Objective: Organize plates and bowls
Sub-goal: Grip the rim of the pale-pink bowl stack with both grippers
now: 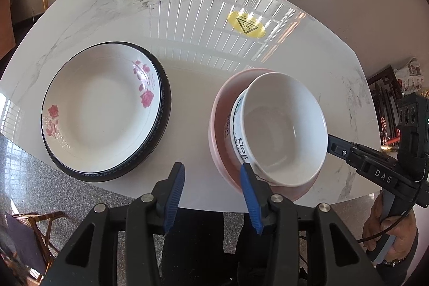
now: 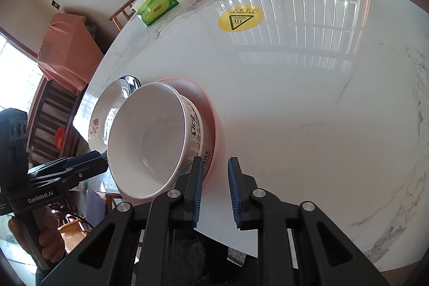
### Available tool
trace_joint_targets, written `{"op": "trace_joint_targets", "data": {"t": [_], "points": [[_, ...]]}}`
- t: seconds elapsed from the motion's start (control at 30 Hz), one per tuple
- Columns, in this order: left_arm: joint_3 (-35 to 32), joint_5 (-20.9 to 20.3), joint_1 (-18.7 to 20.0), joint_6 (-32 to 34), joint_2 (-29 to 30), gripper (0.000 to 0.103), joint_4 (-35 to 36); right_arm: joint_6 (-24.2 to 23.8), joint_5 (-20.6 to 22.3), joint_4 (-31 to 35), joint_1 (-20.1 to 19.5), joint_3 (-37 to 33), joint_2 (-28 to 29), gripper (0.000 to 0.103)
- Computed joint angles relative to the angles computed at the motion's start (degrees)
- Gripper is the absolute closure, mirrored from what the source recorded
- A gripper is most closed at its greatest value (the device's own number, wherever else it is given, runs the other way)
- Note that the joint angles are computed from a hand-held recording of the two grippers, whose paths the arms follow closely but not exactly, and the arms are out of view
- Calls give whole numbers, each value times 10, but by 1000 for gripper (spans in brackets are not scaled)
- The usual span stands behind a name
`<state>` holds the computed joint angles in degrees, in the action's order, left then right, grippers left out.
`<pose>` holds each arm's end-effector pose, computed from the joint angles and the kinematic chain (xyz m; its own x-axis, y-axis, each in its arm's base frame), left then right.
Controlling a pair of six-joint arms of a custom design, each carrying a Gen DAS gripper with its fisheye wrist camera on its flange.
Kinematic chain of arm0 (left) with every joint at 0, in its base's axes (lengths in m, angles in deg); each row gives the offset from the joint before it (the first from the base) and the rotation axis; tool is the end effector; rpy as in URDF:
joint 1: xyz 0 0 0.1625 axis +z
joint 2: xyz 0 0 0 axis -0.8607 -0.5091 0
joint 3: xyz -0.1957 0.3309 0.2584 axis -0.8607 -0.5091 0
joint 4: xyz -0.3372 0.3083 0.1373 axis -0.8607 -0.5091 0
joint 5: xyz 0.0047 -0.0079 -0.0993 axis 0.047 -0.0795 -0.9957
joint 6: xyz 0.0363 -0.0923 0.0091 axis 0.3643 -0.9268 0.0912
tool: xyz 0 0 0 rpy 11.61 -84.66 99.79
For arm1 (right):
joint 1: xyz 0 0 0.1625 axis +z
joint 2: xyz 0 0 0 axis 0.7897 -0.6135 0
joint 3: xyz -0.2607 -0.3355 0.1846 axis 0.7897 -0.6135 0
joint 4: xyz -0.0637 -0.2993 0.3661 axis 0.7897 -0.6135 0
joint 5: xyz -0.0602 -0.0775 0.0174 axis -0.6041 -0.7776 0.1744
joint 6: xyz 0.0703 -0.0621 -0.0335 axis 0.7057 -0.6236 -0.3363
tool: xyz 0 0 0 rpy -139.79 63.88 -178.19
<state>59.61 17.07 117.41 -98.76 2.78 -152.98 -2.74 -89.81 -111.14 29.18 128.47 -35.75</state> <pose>-0.2803 -0.7832 -0.0189 -0.8270 0.3407 -0.4473 0.3812 0.9245 -0.0006 -0.0103 -0.7286 0.2332 -0.9154 0.1514 0.3730 -0.0211 0.9073 -0.4201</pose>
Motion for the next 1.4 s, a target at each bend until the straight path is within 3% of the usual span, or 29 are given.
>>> {"op": "trace_joint_targets", "data": {"t": [0.43,0.6,0.73,0.8,0.93,1.03,1.17,1.23,1.37,1.4], "points": [[-15,35,-2,-34,23,59,16,14,-11,17,0,-10,8,83],[-20,50,-3,-30,29,59,10,21,-59,28,8,-22,19,65],[-18,65,-5,-35,33,59,-2,31,-83,52,11,-33,26,57],[-35,59,-1,-45,42,59,19,47,-92,72,9,-41,27,44],[-52,57,-1,-62,52,59,45,59,-122,92,12,-53,34,33],[-63,71,-5,-56,60,59,59,64,-124,109,10,-64,41,33],[-70,73,-4,-41,65,59,59,56,-90,106,-1,-61,35,35],[-71,66,-1,-52,65,59,56,39,-71,99,-3,-58,32,42],[-69,52,4,-63,61,61,48,10,-50,112,1,-64,33,70],[-68,52,4,-54,61,66,44,2,-45,113,2,-66,35,78]]}}
